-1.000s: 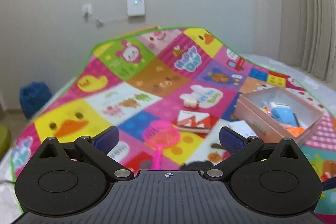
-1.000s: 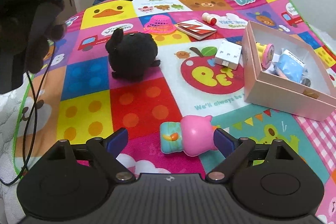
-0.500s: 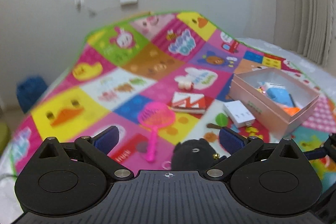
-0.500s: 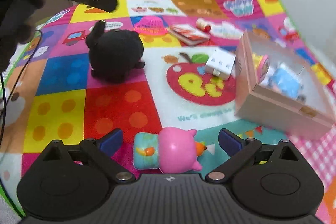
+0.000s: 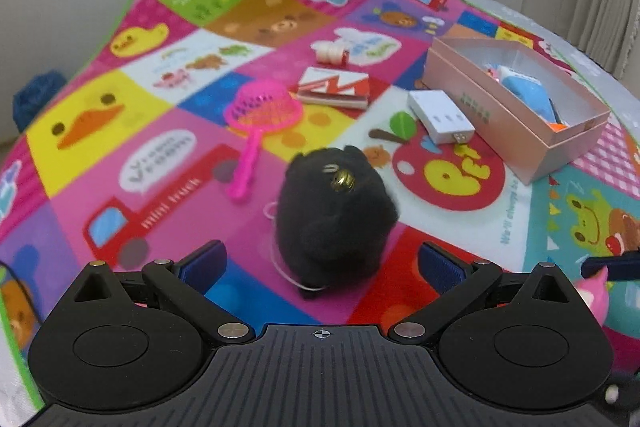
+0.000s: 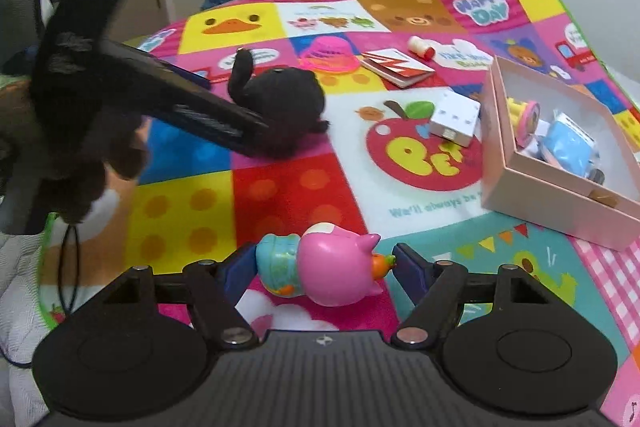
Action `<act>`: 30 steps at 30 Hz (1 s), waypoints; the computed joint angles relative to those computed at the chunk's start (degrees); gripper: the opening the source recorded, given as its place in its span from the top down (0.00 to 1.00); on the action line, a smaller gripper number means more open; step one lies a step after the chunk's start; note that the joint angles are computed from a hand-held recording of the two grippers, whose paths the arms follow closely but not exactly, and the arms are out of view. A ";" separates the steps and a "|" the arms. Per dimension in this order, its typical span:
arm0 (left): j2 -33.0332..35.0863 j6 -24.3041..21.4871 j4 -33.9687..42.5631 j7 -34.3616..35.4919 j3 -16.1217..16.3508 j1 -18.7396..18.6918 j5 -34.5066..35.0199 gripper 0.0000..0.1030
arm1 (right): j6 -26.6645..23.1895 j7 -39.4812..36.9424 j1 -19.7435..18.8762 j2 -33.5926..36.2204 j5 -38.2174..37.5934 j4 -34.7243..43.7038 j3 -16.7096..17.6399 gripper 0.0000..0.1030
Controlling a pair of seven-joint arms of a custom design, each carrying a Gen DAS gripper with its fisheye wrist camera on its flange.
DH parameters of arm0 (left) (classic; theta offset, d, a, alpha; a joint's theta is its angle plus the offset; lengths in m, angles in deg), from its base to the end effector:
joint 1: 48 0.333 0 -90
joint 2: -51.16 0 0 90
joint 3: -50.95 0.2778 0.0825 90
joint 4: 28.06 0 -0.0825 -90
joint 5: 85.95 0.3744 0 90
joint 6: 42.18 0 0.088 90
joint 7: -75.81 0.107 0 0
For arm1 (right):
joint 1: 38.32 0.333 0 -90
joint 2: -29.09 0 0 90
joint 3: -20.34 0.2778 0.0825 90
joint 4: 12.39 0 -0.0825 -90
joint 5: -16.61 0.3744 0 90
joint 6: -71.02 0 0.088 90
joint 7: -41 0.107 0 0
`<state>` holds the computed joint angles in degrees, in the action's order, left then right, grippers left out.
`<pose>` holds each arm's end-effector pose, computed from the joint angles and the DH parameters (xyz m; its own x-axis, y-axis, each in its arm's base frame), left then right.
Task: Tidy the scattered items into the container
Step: 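Grasp the pink pig toy with the right gripper while the left holds the plush, then carry the plush and pig toy into the pink box and open both grippers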
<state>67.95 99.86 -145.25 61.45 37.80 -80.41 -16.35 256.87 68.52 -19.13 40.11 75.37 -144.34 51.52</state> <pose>0.4102 -0.4197 0.2838 0.1016 -0.9948 -0.0078 -0.7319 -0.0694 -0.6779 0.4008 0.3498 0.2997 0.7600 -0.6498 0.0107 -0.4817 -0.5743 -0.6619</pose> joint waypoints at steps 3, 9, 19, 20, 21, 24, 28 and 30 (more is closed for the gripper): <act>1.50 -0.43 1.56 2.01 0.03 -0.12 -0.84 0.00 | 0.73 -2.26 -1.65 -0.44 1.43 -0.55 2.14 0.28; 3.34 -0.64 3.22 3.22 1.19 -0.77 0.16 0.00 | -0.23 -5.21 -0.67 -0.87 4.87 -0.45 1.25 0.29; 3.91 -2.08 4.20 6.36 1.53 -1.25 4.22 0.32 | -2.78 -7.40 5.02 -2.29 8.40 -0.92 -4.71 0.29; 3.88 -2.34 4.29 6.51 1.48 -1.41 4.21 0.33 | -3.28 -6.89 5.75 -2.63 8.33 -1.13 -5.71 0.29; 3.78 -2.39 4.28 6.81 1.34 -1.54 4.13 0.33 | -3.68 -6.64 6.39 -3.00 8.50 -1.39 -6.59 0.28; 2.74 -0.16 3.57 6.99 0.71 -1.87 4.87 0.34 | -3.96 -7.61 8.06 -4.57 10.03 -2.75 -8.71 0.29; 2.47 6.15 4.50 7.77 -0.47 -2.24 5.63 0.34 | -3.49 -12.54 9.84 -8.60 13.12 -6.22 -11.53 0.28; 3.52 9.87 6.62 8.43 -0.64 -2.54 5.37 0.34 | -3.73 -10.93 10.42 -11.38 12.06 -8.57 -13.69 0.28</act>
